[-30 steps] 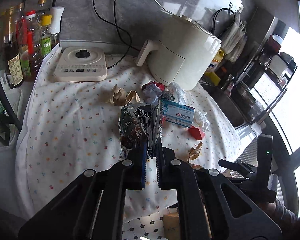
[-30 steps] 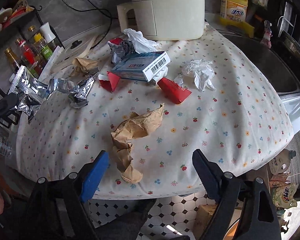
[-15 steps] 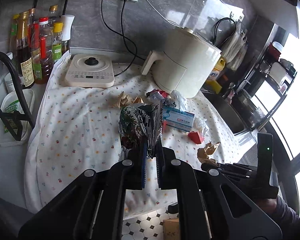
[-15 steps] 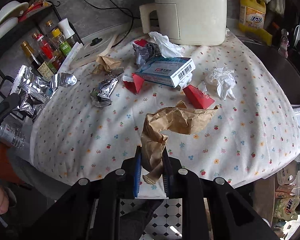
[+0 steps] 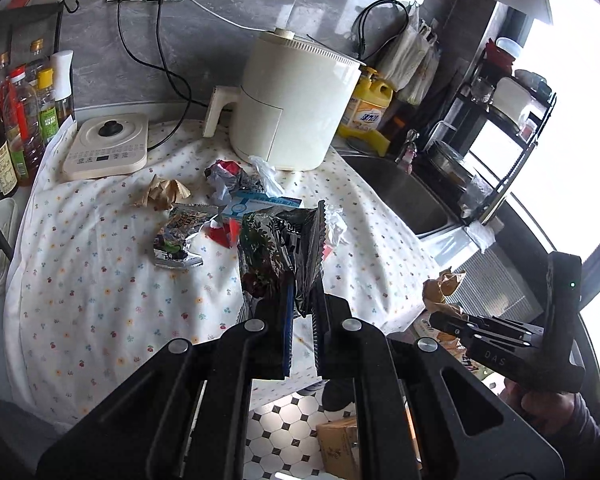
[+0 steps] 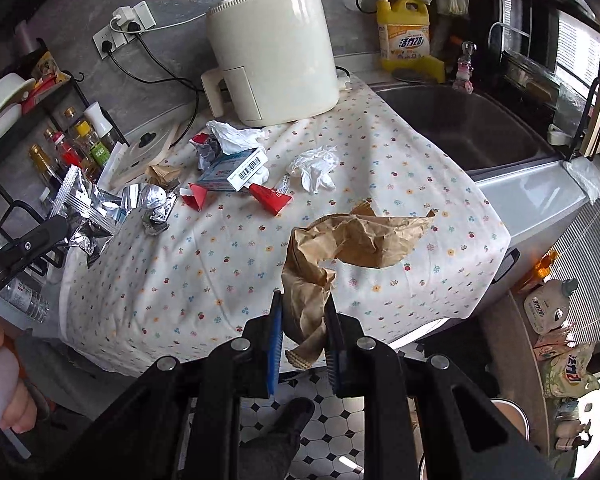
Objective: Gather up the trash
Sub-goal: 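Carry both items to the white bucket while the right tool releases the paper bag inside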
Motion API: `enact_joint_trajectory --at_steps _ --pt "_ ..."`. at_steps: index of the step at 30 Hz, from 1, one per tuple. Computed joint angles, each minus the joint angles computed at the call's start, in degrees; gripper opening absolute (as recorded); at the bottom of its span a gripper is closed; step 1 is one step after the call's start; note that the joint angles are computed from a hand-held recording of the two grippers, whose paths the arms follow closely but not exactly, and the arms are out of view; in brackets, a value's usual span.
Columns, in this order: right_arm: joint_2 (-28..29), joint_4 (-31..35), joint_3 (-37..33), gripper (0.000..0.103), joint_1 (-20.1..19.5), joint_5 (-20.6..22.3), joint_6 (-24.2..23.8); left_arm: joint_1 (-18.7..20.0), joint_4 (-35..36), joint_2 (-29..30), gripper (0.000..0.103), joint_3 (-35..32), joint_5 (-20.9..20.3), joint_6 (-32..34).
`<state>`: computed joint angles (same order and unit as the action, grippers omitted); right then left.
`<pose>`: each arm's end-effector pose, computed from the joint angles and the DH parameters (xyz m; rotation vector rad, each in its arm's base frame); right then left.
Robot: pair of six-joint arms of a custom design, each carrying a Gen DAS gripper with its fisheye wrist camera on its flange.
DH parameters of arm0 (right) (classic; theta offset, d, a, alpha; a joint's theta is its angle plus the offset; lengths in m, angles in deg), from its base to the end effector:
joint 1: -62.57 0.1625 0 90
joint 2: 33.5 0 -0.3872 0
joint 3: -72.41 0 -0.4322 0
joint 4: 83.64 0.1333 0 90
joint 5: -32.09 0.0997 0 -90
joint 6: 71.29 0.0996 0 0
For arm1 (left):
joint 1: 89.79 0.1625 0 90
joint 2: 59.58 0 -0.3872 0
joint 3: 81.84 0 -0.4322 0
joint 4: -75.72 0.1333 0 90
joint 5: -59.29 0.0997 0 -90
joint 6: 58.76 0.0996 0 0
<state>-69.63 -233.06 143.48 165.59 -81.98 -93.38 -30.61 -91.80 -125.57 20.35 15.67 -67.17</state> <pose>0.2695 -0.7541 0.1018 0.6809 -2.5579 0.5272 -0.1446 -0.6433 0.2752 0.0845 2.3852 -1.1757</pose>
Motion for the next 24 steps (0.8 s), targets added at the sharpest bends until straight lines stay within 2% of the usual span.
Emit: enact_joint_trajectory --at_steps 11,24 --pt "-11.2 -5.9 12.5 0.019 -4.6 -1.8 2.2 -4.2 3.5 4.7 0.009 -0.7 -1.1 -2.4" --pt "-23.7 -9.4 27.2 0.021 -13.3 -7.2 7.3 -6.3 7.1 13.6 0.009 -4.0 -9.2 -3.8"
